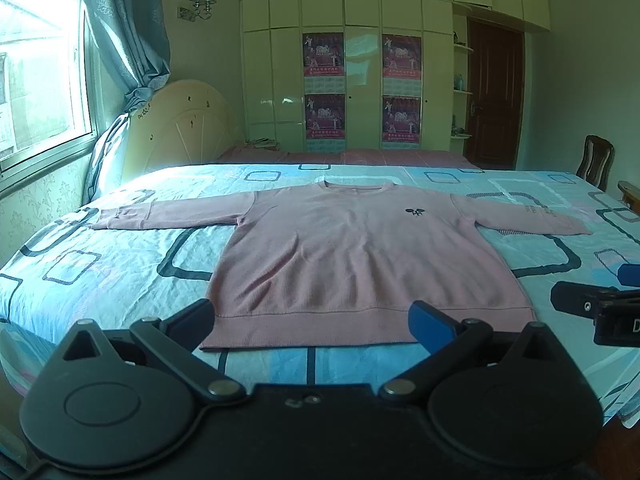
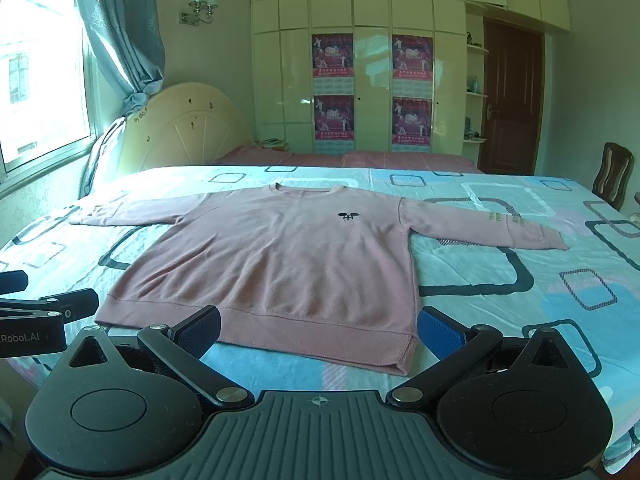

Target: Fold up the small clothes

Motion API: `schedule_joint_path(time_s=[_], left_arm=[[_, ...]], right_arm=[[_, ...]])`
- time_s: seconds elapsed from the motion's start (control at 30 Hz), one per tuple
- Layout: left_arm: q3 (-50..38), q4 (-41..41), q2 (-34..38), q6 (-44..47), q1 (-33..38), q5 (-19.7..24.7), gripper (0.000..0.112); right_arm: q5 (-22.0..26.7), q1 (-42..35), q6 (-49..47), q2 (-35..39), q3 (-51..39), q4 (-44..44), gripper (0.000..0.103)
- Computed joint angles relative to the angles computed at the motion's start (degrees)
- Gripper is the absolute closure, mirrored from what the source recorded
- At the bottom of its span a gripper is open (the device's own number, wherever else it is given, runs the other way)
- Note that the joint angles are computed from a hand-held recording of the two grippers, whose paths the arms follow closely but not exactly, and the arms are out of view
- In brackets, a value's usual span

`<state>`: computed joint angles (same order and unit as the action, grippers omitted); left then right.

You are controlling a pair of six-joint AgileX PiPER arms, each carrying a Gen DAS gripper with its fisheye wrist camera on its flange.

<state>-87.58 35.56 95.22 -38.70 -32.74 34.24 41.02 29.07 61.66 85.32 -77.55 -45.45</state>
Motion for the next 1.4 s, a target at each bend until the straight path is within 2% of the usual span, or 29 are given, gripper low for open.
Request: schedule_joint_path(time_s=[0.63, 1.4], left_arm=[[-0.4, 2.1, 0.7, -1.8, -0.5, 0.1, 0.010], [0.7, 2.0, -0.1, -1.7, 0.3, -0.6, 0.010]], right_arm=[[-1.1, -0.8, -0.9, -0.6, 0.6, 0.5, 0.000], [-0.1, 0.2, -1.4, 0.8, -1.1, 0.2, 0.000]])
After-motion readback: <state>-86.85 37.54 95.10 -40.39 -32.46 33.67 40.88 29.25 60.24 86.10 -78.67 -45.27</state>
